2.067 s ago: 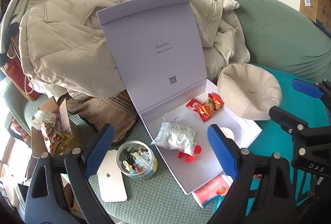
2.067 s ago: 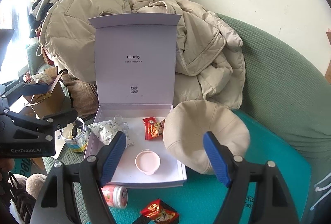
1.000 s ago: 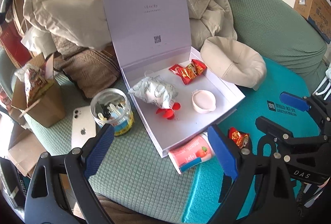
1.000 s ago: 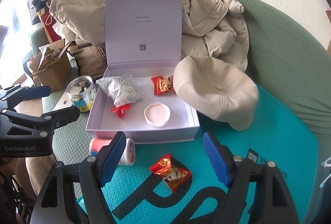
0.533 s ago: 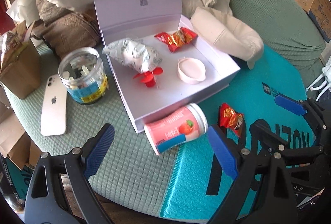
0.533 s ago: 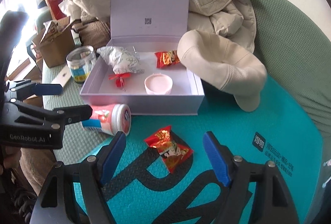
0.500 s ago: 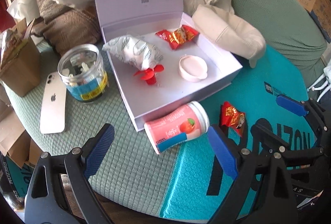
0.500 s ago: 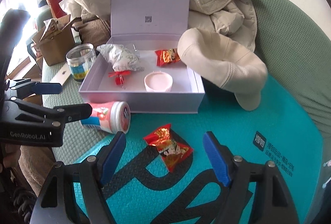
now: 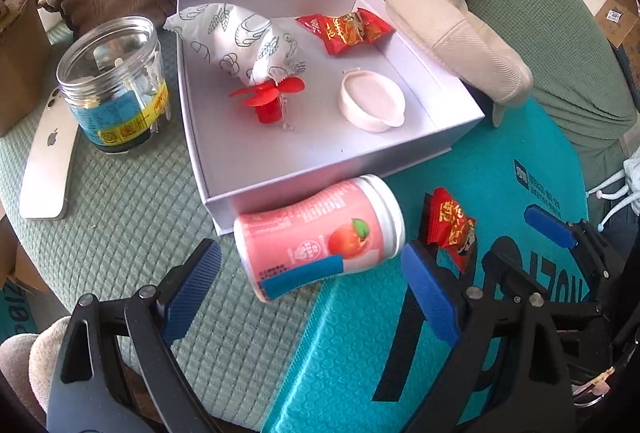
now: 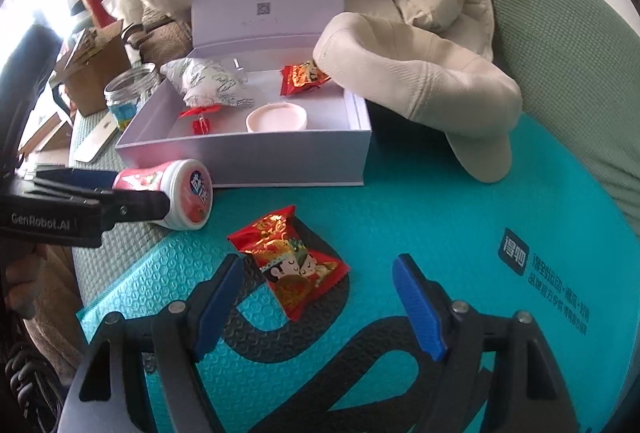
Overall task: Organize objects
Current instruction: 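Grasp the pink drink bottle with the left tool while the right tool grasps a red snack packet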
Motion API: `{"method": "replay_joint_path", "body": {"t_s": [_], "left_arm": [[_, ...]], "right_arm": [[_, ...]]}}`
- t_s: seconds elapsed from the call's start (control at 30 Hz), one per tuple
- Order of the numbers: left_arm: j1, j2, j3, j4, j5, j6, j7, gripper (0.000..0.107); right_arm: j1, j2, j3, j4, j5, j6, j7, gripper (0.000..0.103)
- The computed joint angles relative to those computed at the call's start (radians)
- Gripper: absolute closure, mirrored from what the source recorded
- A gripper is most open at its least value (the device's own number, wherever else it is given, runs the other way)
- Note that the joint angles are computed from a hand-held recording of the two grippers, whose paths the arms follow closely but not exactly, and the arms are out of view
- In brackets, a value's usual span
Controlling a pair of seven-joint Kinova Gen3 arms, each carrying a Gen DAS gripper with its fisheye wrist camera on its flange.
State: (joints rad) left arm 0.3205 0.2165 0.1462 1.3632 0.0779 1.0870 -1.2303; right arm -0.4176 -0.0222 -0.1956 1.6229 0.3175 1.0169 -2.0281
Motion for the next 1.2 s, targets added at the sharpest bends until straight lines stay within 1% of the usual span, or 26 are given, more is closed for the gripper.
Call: {"method": "replay_joint_path", "body": {"t_s": [0.03,0.07,0.13,0.23,0.3,0.37,0.4,0.43,0.5,0.53,0.63,0.73,0.8,0.83,0.87,0.9,0.93,0.97,1.0,1.03,1.07,1.13,1.2], "left_arm": [[0.014,0.005,-0.009,0.000,-0.014,-0.004,0.018,0.016],[0.009,0.008,-0.004,0.008,-0.011,-0.015,0.030,0.014],[-0.001,0.012,-0.001,0.022,0.015,-0.037,0.022,0.010],[0.001,0.012,-0.001,0.041,0.017,-0.073,0.026,0.004],[-0.004,0.016,0.003,0.050,0.028,-0.091,0.012,0.004],[0.006,0.026,0.000,0.046,0.013,-0.087,0.028,0.005],[0.019,0.039,-0.011,0.033,-0.004,-0.070,0.047,0.005],[0.014,0.053,-0.007,0.026,-0.004,-0.059,0.055,0.005],[0.003,0.056,-0.006,0.041,0.011,-0.079,0.040,0.005],[0.007,0.047,-0.006,0.056,0.002,-0.103,0.038,0.005],[0.015,0.044,-0.003,0.069,-0.016,-0.123,0.024,0.005],[0.003,0.015,0.001,0.123,0.004,-0.188,-0.003,0.006],[0.006,-0.010,-0.004,0.170,-0.001,-0.244,0.009,0.011],[0.010,-0.020,-0.005,0.190,-0.010,-0.269,0.018,0.015],[0.016,-0.029,-0.006,0.204,-0.024,-0.284,0.027,0.020],[0.022,-0.034,-0.006,0.210,-0.041,-0.288,0.037,0.024],[0.028,-0.037,-0.005,0.212,-0.057,-0.287,0.046,0.033],[0.031,-0.039,-0.005,0.211,-0.068,-0.279,0.056,0.042],[0.027,-0.045,-0.004,0.216,-0.067,-0.279,0.059,0.047],[0.021,-0.051,-0.006,0.221,-0.053,-0.280,0.050,0.053],[0.001,-0.058,0.001,0.231,-0.022,-0.283,0.031,0.056],[-0.031,-0.076,0.007,0.260,0.050,-0.301,-0.015,0.057],[-0.045,-0.094,0.007,0.286,0.084,-0.315,-0.034,0.057]], "right_arm": [[0.001,0.004,0.001,0.001,0.000,-0.002,0.010,0.025],[0.006,0.005,0.007,0.005,-0.016,-0.014,0.032,0.025],[0.015,0.010,0.017,0.007,-0.041,-0.029,0.069,0.025],[0.017,0.031,0.019,0.002,-0.040,-0.033,0.107,0.025],[0.021,0.043,0.027,-0.001,-0.061,-0.044,0.140,0.025],[0.023,0.054,0.031,0.000,-0.073,-0.057,0.172,0.025],[0.025,0.061,0.033,-0.001,-0.087,-0.062,0.194,0.025],[0.027,0.070,0.036,0.000,-0.098,-0.068,0.206,0.025],[0.030,0.091,0.044,-0.010,-0.118,-0.062,0.212,0.025],[0.026,0.102,0.045,-0.016,-0.114,-0.052,0.204,0.025],[0.017,0.100,0.049,-0.005,-0.108,-0.070,0.174,0.025],[0.006,0.096,0.045,0.001,-0.102,-0.068,0.156,0.025],[0.002,0.086,0.041,0.016,-0.101,-0.079,0.158,0.027],[-0.001,0.078,0.038,0.026,-0.100,-0.089,0.152,0.033],[0.002,0.070,0.038,0.035,-0.115,-0.100,0.152,0.046],[0.010,0.066,0.030,0.040,-0.123,-0.105,0.141,0.054],[-0.001,0.062,0.034,0.039,-0.123,-0.094,0.114,0.055],[-0.001,0.057,0.033,0.041,-0.132,-0.093,0.103,0.059],[0.007,0.047,0.026,0.050,-0.147,-0.104,0.098,0.065],[-0.001,0.034,0.027,0.057,-0.146,-0.110,0.078,0.071],[-0.003,0.027,0.022,0.057,-0.146,-0.099,0.061,0.074],[-0.011,0.020,0.009,0.053,-0.128,-0.070,0.017,0.075],[-0.023,0.016,-0.006,0.049,-0.094,-0.036,-0.030,0.075]]}}
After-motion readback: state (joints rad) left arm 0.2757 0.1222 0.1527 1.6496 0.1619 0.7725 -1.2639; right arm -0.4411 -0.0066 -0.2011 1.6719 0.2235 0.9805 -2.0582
